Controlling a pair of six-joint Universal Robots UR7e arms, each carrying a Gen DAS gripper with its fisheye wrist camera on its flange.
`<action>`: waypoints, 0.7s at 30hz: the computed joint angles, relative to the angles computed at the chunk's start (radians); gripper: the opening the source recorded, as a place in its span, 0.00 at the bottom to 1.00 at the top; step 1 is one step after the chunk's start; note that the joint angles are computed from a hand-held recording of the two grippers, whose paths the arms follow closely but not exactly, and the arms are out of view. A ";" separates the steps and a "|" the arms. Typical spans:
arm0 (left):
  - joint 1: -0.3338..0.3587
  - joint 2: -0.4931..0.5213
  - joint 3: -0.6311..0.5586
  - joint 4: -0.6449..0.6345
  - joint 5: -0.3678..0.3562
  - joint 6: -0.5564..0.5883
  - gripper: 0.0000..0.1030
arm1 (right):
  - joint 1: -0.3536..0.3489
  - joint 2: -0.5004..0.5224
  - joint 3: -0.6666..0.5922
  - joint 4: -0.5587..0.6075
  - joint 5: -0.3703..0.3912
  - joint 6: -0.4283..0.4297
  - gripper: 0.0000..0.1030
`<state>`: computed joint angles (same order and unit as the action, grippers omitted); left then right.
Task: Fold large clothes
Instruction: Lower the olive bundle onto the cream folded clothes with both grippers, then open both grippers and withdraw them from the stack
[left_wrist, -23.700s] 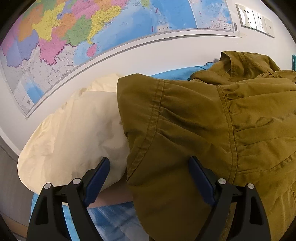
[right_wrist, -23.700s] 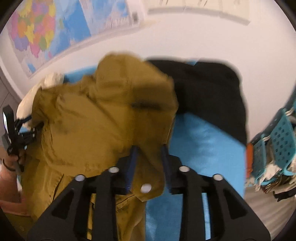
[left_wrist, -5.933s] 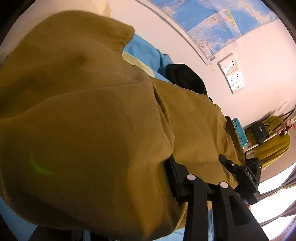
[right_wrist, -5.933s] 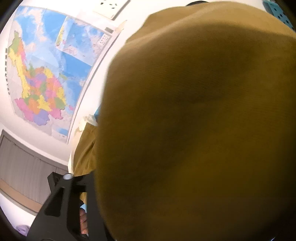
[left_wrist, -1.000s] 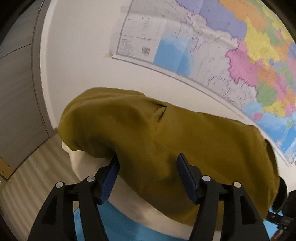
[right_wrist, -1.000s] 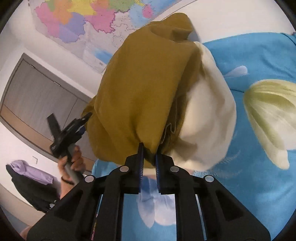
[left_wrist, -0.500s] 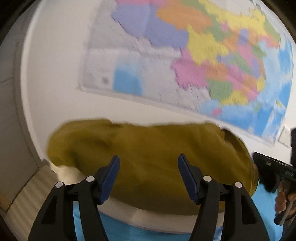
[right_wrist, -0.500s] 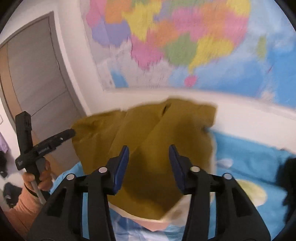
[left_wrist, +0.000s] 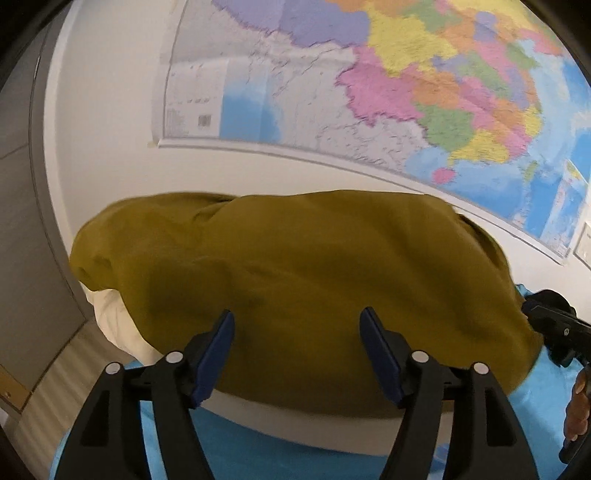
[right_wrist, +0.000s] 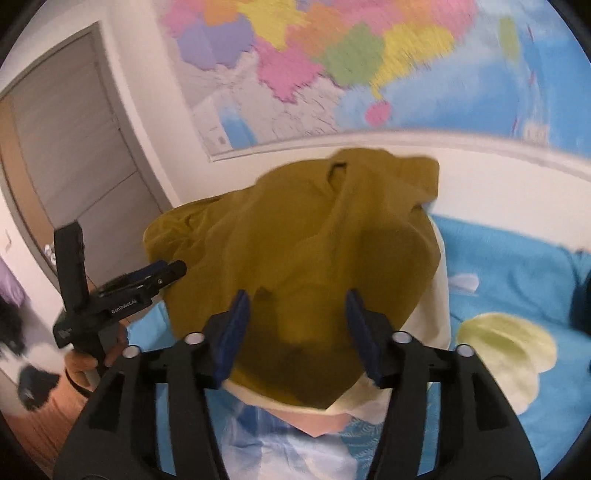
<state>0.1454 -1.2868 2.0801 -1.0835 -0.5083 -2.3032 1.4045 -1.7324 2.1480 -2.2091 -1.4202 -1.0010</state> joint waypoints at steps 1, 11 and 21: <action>-0.006 0.024 -0.018 0.024 -0.002 -0.017 0.72 | 0.005 -0.010 0.008 -0.004 0.002 -0.015 0.56; -0.010 0.109 -0.031 -0.111 0.016 0.083 0.86 | 0.051 -0.022 0.096 -0.118 -0.108 -0.074 0.59; -0.050 0.156 -0.051 -0.108 -0.008 0.042 0.93 | 0.029 -0.084 0.101 -0.055 -0.046 -0.095 0.84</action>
<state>0.0952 -1.1308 2.0296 -1.1920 -0.5166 -2.2611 1.4336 -1.8160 2.2486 -2.2638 -1.4666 -1.0955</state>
